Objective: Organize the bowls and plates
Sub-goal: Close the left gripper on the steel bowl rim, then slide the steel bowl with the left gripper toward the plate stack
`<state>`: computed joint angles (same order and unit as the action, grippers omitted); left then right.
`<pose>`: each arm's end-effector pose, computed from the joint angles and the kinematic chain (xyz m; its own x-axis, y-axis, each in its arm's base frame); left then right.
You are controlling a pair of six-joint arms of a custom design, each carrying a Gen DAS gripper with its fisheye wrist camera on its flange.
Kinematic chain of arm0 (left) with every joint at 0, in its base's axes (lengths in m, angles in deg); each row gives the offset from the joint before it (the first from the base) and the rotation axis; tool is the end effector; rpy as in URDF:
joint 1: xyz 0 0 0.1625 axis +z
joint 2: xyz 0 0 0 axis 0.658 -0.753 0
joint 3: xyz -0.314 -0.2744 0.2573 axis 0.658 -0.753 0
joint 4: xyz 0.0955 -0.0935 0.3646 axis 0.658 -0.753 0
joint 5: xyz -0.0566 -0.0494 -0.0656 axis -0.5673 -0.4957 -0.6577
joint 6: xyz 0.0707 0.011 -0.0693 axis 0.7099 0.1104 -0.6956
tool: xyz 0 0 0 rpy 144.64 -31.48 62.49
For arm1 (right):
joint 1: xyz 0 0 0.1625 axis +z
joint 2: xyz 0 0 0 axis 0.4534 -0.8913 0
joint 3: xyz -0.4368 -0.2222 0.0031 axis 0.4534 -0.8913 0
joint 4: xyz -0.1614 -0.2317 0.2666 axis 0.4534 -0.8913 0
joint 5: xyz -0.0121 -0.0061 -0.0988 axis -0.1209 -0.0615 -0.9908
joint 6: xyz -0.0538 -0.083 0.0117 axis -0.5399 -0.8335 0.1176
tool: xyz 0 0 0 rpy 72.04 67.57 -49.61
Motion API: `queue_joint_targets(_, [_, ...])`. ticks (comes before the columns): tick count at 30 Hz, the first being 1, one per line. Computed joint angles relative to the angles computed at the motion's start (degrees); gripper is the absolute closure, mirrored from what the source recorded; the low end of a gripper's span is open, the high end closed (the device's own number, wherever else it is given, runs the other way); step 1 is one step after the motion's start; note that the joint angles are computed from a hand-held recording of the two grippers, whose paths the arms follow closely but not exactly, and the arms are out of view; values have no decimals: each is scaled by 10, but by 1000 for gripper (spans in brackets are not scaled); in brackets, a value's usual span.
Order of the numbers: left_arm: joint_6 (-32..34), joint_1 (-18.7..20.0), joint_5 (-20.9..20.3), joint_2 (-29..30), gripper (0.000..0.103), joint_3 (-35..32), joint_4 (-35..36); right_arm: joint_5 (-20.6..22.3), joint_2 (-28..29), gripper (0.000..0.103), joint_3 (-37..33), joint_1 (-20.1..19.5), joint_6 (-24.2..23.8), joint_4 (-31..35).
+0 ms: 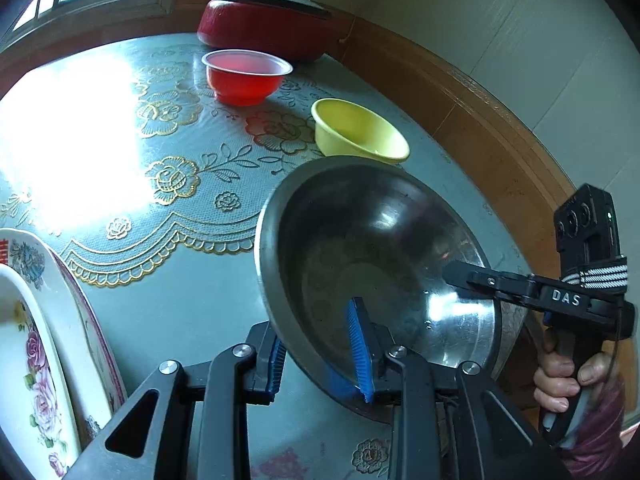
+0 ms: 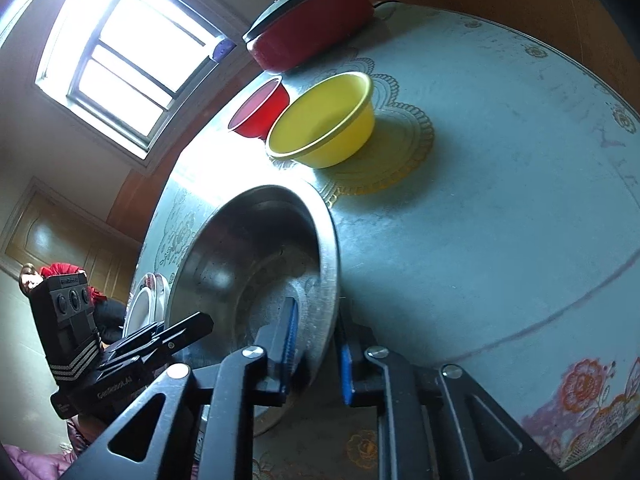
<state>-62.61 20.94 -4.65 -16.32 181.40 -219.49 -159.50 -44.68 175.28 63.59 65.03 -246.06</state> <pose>-0.1130 -0.5633 0.1077 -0.8045 0.4953 -0.3278 0.5692 0.8005 -0.1873 0.1221 -0.5229 0.1193 -0.9875 0.0852 0.1326 -0.0017 0.8357 -0.5492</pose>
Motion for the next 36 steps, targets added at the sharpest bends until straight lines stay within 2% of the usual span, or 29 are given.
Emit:
queue_joint_targets(2, [-7, -4, 15, 0, 72, 3, 5, -7, 3, 87, -7, 5, -10, 10])
queue_joint_targets(6, [-23, -1, 25, -2, 74, 1, 15, 20, 0, 84, -9, -1, -11, 37])
queue_joint_targets(9, [-30, 0, 31, -6, 74, 3, 23, 23, 3, 82, -4, -1, -12, 30])
queue_joint_targets(14, [-32, -5, 47, -6, 76, 9, 27, -2, 5, 75, 6, 11, -19, 21])
queue_joint_targets(16, [-27, -6, 45, -9, 80, 13, 26, -17, 7, 75, 12, 18, -22, 11])
queue_joint_targets(18, [-20, -7, 42, -10, 81, 18, 21, -36, 10, 76, 14, 27, -32, 5])
queue_joint_targets(20, [-14, -9, 44, -8, 83, 22, 10, -47, 12, 82, 16, 33, -33, 4])
queue_joint_targets(22, [-10, -13, 52, -5, 84, 29, -9, -62, 16, 83, 18, 39, -32, -8])
queue_joint_targets(28, [-19, -18, 66, -2, 89, 36, -32, -39, 3, 83, 21, 28, -13, 20])
queue_joint_targets(33, [-18, -15, 51, -5, 89, 38, -32, -41, -5, 81, 26, 27, -14, 24])
queue_joint_targets(36, [-13, -19, 55, -4, 89, 42, -43, -59, 3, 88, 28, 35, -24, -5])
